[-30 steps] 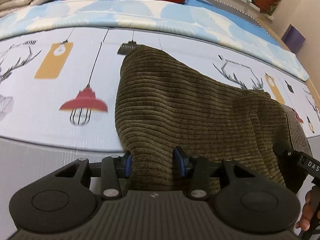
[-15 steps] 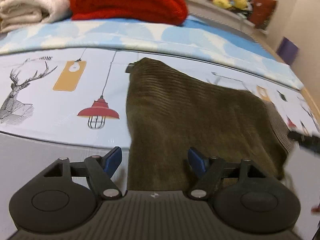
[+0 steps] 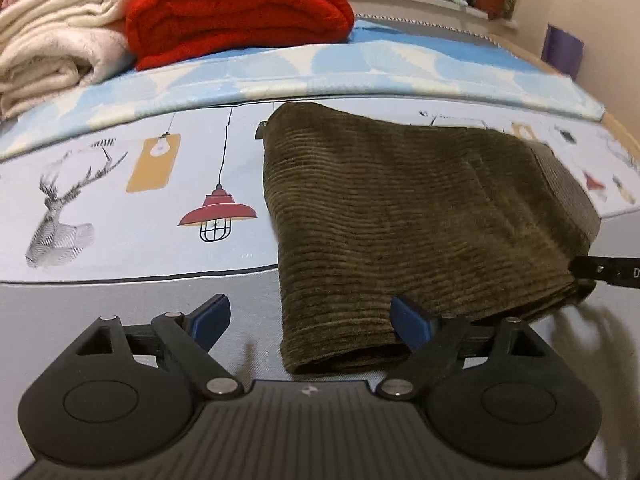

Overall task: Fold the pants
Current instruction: 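Open both grippers and withdraw them from the folded pants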

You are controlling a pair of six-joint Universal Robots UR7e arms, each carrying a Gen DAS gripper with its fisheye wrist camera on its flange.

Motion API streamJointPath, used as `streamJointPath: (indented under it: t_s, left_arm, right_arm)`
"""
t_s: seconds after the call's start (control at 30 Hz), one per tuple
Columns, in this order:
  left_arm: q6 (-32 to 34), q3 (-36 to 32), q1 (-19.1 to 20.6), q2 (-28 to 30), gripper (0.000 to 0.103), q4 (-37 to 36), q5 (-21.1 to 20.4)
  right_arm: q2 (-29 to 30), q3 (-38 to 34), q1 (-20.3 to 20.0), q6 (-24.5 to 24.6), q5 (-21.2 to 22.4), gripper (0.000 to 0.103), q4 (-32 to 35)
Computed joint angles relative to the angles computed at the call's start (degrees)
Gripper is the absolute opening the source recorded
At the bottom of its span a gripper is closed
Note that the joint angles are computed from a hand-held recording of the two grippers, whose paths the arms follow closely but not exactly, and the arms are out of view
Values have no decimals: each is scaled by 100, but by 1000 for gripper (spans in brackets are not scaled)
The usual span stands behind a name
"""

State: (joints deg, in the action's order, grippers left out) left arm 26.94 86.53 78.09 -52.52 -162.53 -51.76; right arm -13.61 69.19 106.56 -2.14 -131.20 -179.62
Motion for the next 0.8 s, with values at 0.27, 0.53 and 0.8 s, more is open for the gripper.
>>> streamJointPath:
  t_s: [0.27, 0.53, 0.8]
  left_arm:
    - [-811, 438, -435, -596, 93, 855, 323]
    - [-1953, 1801, -1009, -2126, 93, 1541, 129]
    - [-2262, 2715, -1390, -2817, 93, 1483, 661]
  right_arm:
    - [-188, 291, 405, 561, -295, 61, 208]
    - [-784, 1849, 1199, -336, -964, 87, -1313]
    - [-811, 2631, 1481, -853, -1349, 88, -2751]
